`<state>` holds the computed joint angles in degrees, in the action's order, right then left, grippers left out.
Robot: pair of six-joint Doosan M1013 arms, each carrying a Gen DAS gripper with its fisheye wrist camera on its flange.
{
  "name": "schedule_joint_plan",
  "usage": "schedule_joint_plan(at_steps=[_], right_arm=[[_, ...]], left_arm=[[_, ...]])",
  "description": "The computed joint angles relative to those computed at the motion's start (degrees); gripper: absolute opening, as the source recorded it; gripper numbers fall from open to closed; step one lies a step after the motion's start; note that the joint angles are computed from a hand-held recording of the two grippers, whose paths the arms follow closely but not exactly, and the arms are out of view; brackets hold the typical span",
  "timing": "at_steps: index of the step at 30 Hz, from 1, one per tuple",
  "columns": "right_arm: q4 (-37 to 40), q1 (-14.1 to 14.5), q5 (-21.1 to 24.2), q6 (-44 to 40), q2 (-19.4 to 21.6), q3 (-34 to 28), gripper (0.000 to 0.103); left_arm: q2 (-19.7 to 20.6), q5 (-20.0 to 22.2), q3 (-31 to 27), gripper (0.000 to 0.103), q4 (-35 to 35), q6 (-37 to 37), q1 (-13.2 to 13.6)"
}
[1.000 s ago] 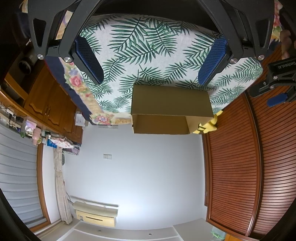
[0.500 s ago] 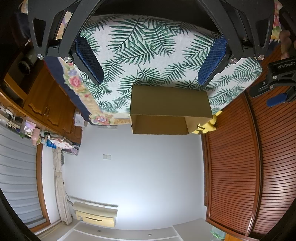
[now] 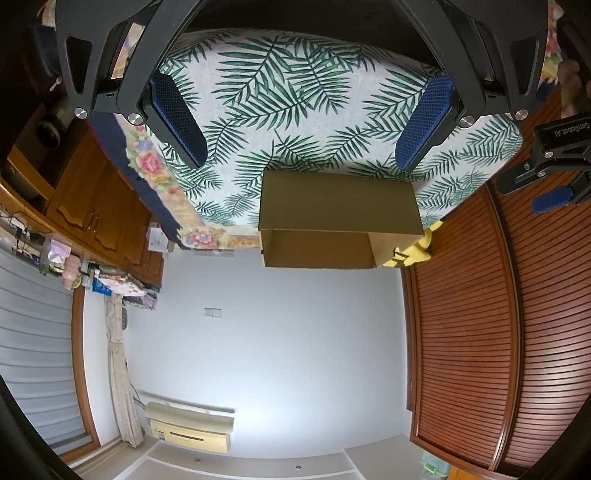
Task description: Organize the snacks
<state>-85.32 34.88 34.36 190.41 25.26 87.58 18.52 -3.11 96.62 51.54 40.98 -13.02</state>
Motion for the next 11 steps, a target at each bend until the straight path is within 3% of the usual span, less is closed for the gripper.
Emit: schedule_joint_plan(at_steps=[11], right_arm=[[-0.2,-0.1,-0.2,0.1,0.0,0.1,0.103]], left_arm=[[0.0,0.1,0.0,0.093,2.1,-2.2,0.0]])
